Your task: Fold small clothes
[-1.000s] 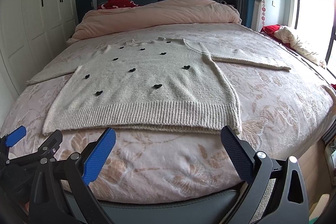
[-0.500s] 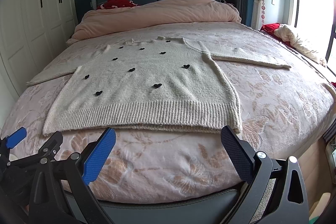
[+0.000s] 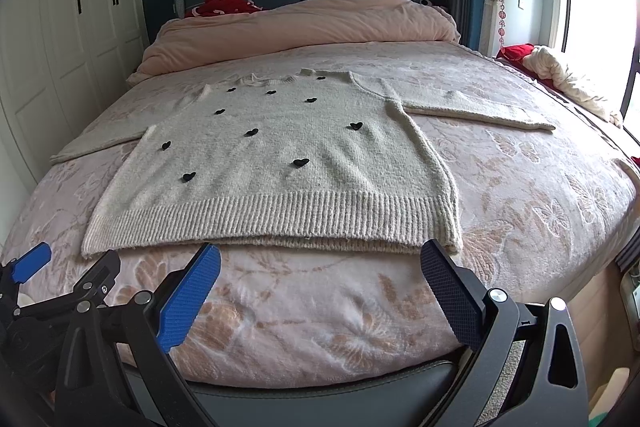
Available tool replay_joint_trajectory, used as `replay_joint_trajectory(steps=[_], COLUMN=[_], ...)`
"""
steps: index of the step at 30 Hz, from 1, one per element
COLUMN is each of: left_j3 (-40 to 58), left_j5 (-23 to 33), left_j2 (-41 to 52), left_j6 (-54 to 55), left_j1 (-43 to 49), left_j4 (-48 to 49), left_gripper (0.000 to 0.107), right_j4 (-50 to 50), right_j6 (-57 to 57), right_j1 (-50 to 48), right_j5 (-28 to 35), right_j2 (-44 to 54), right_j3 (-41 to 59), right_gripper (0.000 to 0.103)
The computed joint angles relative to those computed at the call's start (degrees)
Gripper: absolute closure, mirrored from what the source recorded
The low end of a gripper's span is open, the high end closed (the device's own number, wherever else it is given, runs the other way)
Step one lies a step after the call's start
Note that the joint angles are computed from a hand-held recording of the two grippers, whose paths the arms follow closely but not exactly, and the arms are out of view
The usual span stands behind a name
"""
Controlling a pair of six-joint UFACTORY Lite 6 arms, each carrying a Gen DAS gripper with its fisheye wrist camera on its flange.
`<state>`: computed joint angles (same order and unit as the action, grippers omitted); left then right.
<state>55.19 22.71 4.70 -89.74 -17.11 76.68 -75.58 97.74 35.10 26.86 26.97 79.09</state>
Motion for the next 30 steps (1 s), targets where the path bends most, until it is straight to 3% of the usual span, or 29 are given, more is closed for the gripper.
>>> replay_joint_trajectory(steps=[16, 20, 26, 30], left_j3=[-0.5, 0.3, 6.9, 13.9], left_j5=[0.0, -1.2, -4.3, -2.7], left_j2=[0.3, 0.9, 5.2, 9.7], left_j6=[-1.8, 2.5, 28.5, 33.2], left_j1=[0.0, 0.9, 6.1, 7.7], left_j4=[1.6, -3.0, -29.3, -33.9], left_gripper=[0.009, 0.009, 0.009, 0.009], right_j4=[1.0, 2.3, 29.7, 51.8], right_j6=[-0.4, -3.7, -36.6, -60.6], right_j1=[0.1, -1.7, -15.0, -26.7], right_j5=[0.2, -2.1, -12.0, -8.9], right_j2=[0.6, 0.8, 3.4, 17.3], right_j3=[0.8, 1.3, 7.0, 28.1], right_gripper=[0.005, 0.005, 0.005, 0.005])
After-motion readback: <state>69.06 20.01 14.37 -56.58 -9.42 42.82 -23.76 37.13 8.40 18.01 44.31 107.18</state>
